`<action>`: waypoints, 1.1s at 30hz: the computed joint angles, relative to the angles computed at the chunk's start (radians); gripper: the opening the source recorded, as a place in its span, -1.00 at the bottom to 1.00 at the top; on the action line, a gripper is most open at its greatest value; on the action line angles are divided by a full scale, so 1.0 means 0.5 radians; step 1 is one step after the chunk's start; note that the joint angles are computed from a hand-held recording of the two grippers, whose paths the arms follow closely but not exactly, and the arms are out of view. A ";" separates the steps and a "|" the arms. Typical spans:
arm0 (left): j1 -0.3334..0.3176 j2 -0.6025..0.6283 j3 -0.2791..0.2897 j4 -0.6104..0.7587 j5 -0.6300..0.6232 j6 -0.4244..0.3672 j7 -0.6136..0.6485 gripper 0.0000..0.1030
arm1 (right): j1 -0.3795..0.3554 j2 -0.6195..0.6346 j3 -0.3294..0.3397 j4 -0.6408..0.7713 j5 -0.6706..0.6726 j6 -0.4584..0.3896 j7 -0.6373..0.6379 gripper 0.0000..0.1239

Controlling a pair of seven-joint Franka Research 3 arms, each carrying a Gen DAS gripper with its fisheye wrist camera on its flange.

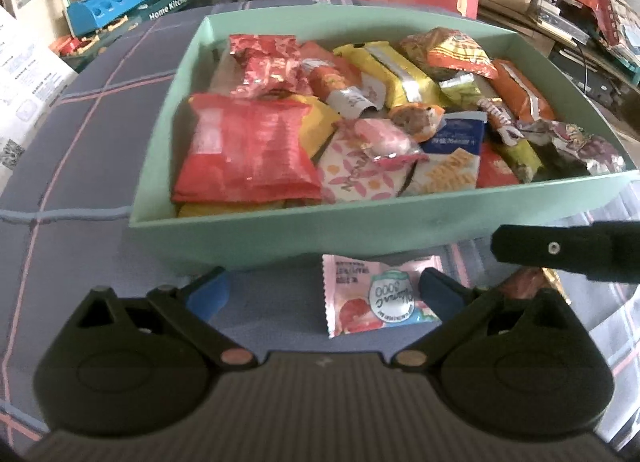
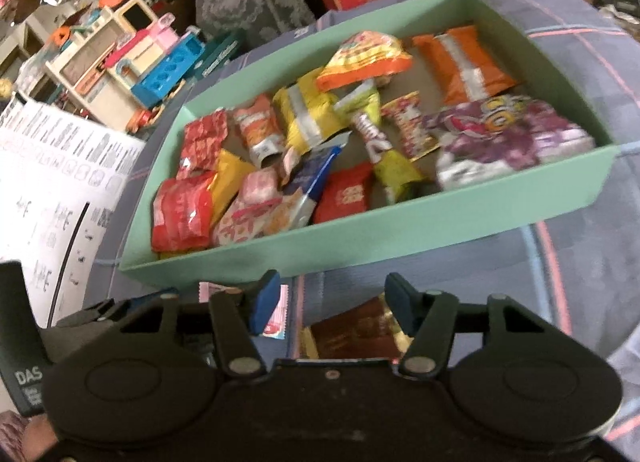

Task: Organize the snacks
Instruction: 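Grasp the brown-gold chocolate bar with the right gripper and lift it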

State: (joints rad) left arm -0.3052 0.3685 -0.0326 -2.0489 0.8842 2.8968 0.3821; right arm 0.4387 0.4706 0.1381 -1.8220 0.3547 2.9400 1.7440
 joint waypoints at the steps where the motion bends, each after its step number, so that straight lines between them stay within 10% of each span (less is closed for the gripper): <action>1: 0.000 -0.011 0.012 -0.019 0.012 0.012 -0.018 1.00 | -0.018 0.021 0.024 0.027 0.005 -0.017 -0.034 -0.04; 21: 0.099 -0.206 -0.050 -0.273 0.177 -0.021 -0.167 1.00 | -0.005 -0.223 0.006 -0.240 0.027 -0.156 -0.231 -0.05; 33: 0.192 -0.314 -0.080 -0.398 0.162 -0.055 -0.280 1.00 | -0.007 0.051 0.025 0.136 -0.085 -0.243 -0.380 -0.03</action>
State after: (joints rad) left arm -0.2094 0.2117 -0.0725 -2.2478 0.9651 2.8692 0.2422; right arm 0.4353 0.4959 0.1508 -1.7541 0.3121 2.8184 1.5542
